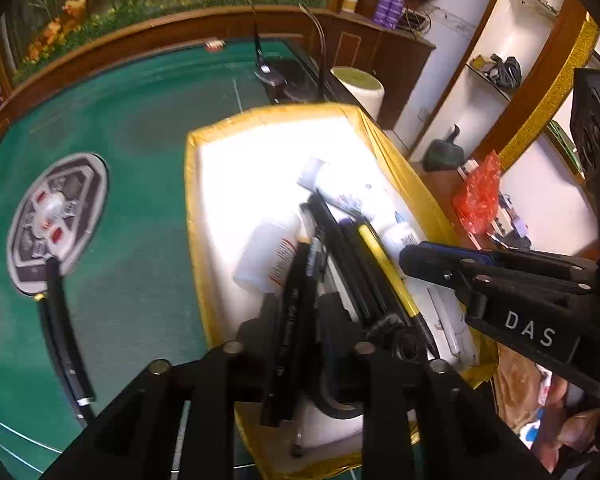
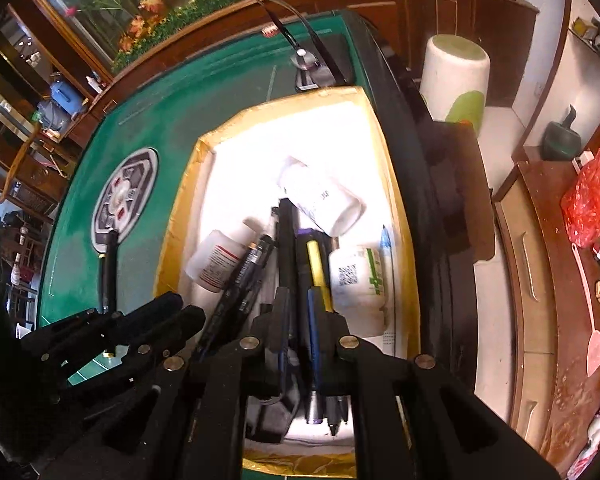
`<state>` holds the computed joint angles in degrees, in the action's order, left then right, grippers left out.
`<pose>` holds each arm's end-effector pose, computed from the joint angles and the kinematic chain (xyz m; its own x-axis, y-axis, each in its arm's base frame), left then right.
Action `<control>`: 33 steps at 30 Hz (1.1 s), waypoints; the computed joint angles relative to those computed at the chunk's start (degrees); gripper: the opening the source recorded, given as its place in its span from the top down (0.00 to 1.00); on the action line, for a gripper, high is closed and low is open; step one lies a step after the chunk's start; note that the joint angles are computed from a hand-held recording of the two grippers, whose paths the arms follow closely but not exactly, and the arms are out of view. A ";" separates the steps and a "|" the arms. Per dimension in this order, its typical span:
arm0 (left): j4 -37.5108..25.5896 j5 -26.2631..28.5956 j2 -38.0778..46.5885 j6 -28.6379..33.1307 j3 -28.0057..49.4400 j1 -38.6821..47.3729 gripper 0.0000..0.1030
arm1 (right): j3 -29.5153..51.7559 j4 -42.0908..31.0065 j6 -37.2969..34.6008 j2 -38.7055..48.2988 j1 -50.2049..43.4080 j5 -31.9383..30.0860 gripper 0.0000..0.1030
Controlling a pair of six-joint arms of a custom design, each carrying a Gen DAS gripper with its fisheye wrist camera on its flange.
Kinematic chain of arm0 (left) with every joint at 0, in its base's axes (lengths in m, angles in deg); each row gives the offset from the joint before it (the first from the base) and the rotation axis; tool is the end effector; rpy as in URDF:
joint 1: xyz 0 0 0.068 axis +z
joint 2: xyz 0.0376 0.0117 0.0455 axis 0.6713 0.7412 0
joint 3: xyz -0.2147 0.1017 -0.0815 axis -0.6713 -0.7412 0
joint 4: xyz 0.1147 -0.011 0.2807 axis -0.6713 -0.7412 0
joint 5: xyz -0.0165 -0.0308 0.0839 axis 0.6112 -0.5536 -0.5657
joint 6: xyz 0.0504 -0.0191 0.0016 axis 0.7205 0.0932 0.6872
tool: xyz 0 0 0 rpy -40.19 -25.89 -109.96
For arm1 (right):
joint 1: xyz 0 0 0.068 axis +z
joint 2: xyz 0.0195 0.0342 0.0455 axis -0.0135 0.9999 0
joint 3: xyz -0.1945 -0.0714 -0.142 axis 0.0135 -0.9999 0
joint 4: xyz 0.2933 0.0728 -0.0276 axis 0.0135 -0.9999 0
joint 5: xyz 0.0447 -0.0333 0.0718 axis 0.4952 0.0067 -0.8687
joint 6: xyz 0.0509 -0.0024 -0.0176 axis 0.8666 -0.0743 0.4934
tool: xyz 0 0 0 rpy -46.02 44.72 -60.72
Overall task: Organize rigid objects
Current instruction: 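Move both tools back to the last two black markers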
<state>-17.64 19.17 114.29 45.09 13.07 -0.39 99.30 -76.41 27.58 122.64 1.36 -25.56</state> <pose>0.2605 -0.2270 0.1121 -0.8721 -0.0961 -0.4798 -0.0298 0.9891 -0.1440 0.3009 0.0238 0.1118 -0.8913 -0.2156 -0.3990 -0.3349 0.9061 0.2585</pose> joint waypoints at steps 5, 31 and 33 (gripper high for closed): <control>-1.20 -3.63 -4.04 -0.22 -2.36 -0.13 0.73 | -1.59 -0.46 0.23 -3.88 2.04 -0.40 0.92; -10.78 -10.98 -28.43 -8.09 -19.77 4.07 0.71 | -4.72 0.07 5.48 -10.18 18.59 0.73 0.84; -11.64 -10.99 -30.19 -8.61 -21.18 4.52 0.71 | -4.71 0.54 6.26 -9.80 20.44 1.05 0.82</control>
